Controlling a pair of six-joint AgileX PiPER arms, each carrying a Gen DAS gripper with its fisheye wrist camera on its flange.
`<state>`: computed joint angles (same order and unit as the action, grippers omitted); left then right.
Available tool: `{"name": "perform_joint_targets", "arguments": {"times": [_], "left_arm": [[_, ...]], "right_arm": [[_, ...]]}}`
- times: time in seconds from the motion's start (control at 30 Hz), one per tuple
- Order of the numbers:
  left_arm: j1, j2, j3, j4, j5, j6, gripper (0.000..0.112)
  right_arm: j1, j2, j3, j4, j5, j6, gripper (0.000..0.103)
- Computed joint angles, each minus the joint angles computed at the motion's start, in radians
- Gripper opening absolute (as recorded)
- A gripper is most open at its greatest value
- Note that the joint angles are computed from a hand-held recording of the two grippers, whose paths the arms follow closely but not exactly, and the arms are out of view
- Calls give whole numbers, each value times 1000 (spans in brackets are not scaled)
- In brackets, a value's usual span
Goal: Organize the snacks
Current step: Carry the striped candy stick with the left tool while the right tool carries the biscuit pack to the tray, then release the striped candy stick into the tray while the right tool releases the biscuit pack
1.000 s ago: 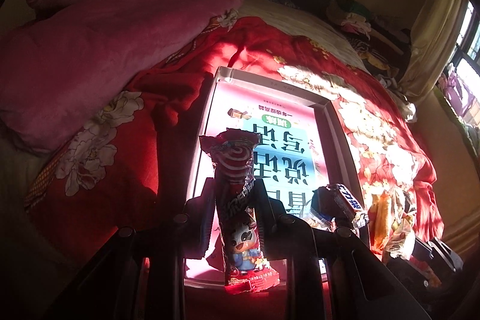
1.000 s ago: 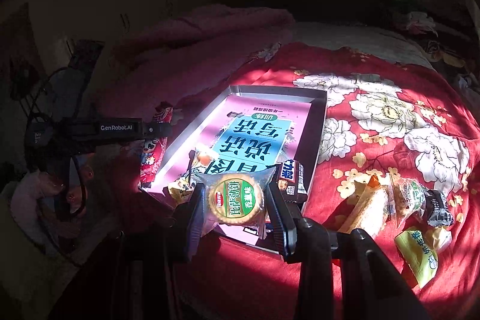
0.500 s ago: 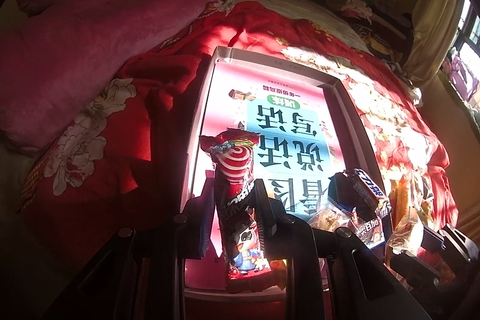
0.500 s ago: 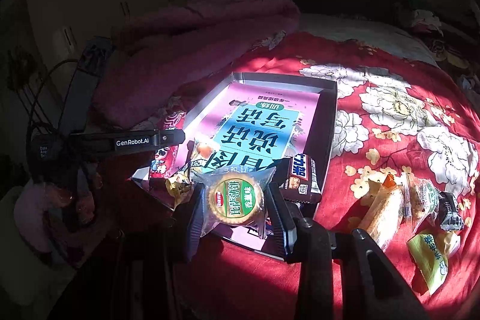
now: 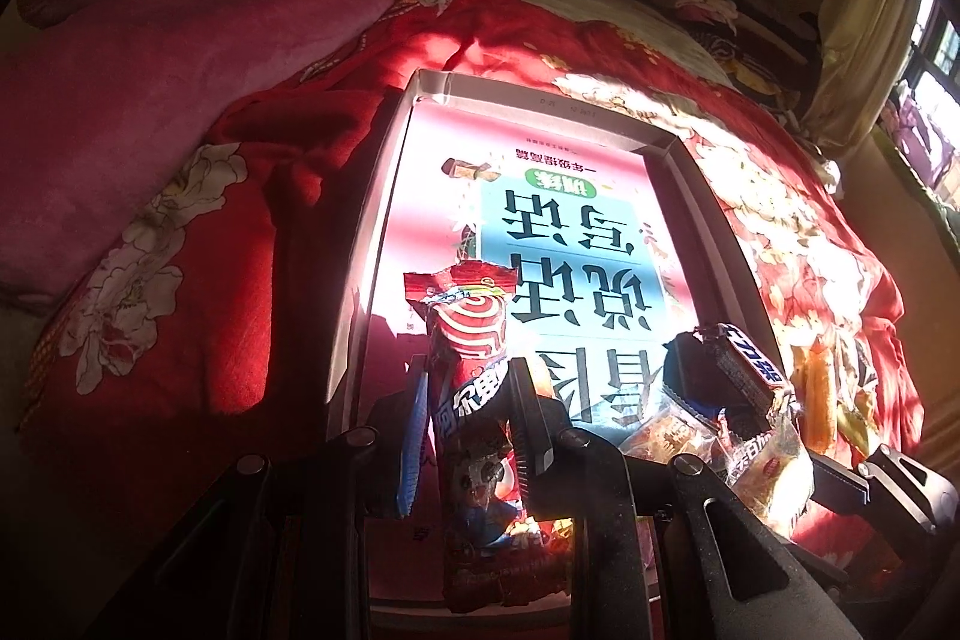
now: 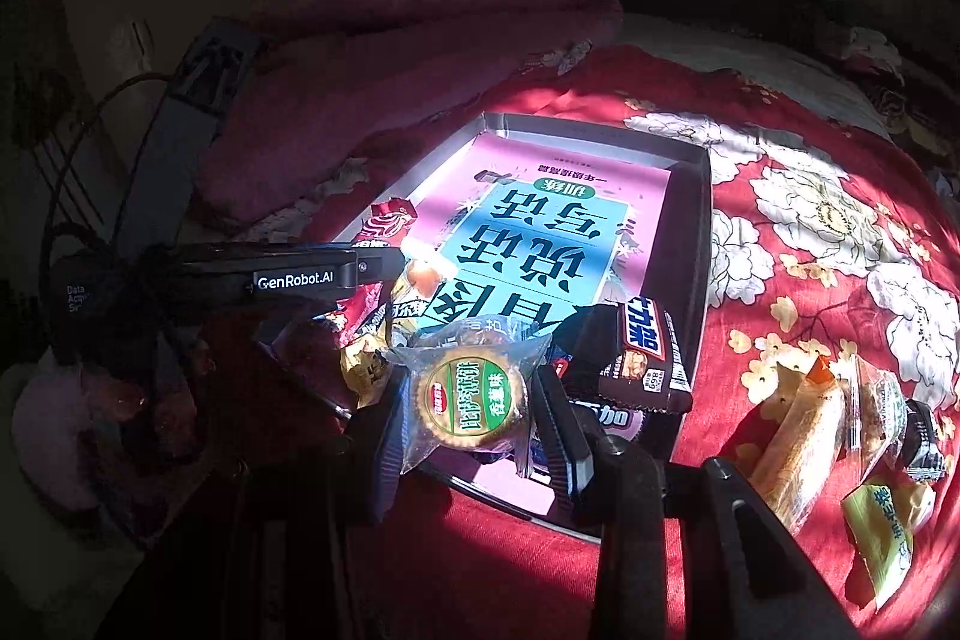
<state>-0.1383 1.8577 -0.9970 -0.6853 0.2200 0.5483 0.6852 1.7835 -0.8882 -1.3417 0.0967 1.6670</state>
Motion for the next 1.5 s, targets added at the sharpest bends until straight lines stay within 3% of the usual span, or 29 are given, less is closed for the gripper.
{"name": "perform_joint_targets", "arguments": {"times": [0.93,1.2,1.37,1.5], "left_arm": [[-2,9,-5,-59,13,59,25],[3,10,-7,-73,22,75,25],[3,9,-6,-84,26,85,25],[1,6,-3,-96,28,100,25]], "right_arm": [[9,67,-56,337,-9,-361,42],[17,61,-55,344,6,-363,44],[35,66,-57,148,54,-183,49],[28,79,-67,138,73,-167,49]]}}
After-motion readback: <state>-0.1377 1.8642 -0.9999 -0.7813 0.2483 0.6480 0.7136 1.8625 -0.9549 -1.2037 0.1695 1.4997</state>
